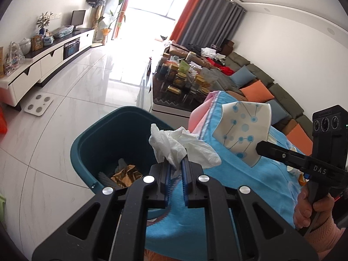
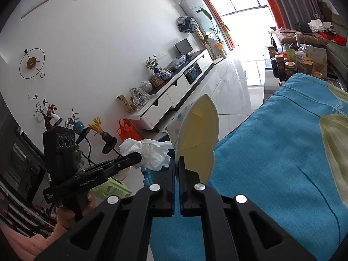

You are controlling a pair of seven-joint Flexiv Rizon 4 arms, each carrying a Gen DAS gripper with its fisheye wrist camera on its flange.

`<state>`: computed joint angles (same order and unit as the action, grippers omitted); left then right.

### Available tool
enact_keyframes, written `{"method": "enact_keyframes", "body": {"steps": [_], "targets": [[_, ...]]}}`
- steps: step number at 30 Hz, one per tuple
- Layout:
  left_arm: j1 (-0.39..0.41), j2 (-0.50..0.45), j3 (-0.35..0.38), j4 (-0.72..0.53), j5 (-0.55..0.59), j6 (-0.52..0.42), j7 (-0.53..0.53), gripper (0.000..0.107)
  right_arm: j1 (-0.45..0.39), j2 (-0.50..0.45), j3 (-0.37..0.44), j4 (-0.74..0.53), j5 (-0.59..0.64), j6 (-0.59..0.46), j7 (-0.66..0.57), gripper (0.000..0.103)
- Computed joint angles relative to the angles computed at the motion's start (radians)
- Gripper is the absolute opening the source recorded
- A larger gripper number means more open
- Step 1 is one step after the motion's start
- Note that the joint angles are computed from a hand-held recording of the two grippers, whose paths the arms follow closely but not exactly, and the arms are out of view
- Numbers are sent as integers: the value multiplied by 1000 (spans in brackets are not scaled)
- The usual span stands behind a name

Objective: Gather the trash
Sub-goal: 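Carry the tissue and paper cup over the teal bin, then open both grippers to drop the tissue and paper cup into the bin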

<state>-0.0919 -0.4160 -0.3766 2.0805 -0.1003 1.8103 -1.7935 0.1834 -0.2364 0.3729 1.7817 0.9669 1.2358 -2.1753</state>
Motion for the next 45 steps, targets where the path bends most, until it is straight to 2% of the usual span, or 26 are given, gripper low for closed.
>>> {"method": "enact_keyframes", "body": {"steps": [4, 12, 21, 26, 31, 36, 41, 43, 45], "targets": [[-24, -11, 38, -6, -19, -12, -7, 9, 50, -37, -20, -22, -87, 13, 71, 2], [-88, -43, 118, -36, -62, -48, -5, 10, 98, -129, -15, -72, -290, 39, 240, 2], [-152, -87, 192, -86, -103, -100, 10, 10, 106, -222, 4, -121, -486, 30, 413, 2], [-181, -115, 223, -115, -123, -120, 5, 16, 93, -257, 23, -141, -537, 32, 474, 8], [-187, -141, 230, -134, -130, -124, 4, 33, 57, -252, 61, -124, -543, 55, 477, 9], [-178, -145, 219, -128, -129, -104, 4, 36, 4, -222, 103, -88, -506, 75, 434, 10], [-197, -120, 221, -107, -104, -56, 18, 42, -63, -163, 153, -36, -408, 99, 338, 21], [-209, -109, 220, -101, -92, -33, 26, 51, -85, -125, 165, -5, -360, 113, 289, 23], [-210, -99, 200, -98, -75, -6, 38, 54, -106, -84, 171, 26, -301, 132, 232, 25]]}}
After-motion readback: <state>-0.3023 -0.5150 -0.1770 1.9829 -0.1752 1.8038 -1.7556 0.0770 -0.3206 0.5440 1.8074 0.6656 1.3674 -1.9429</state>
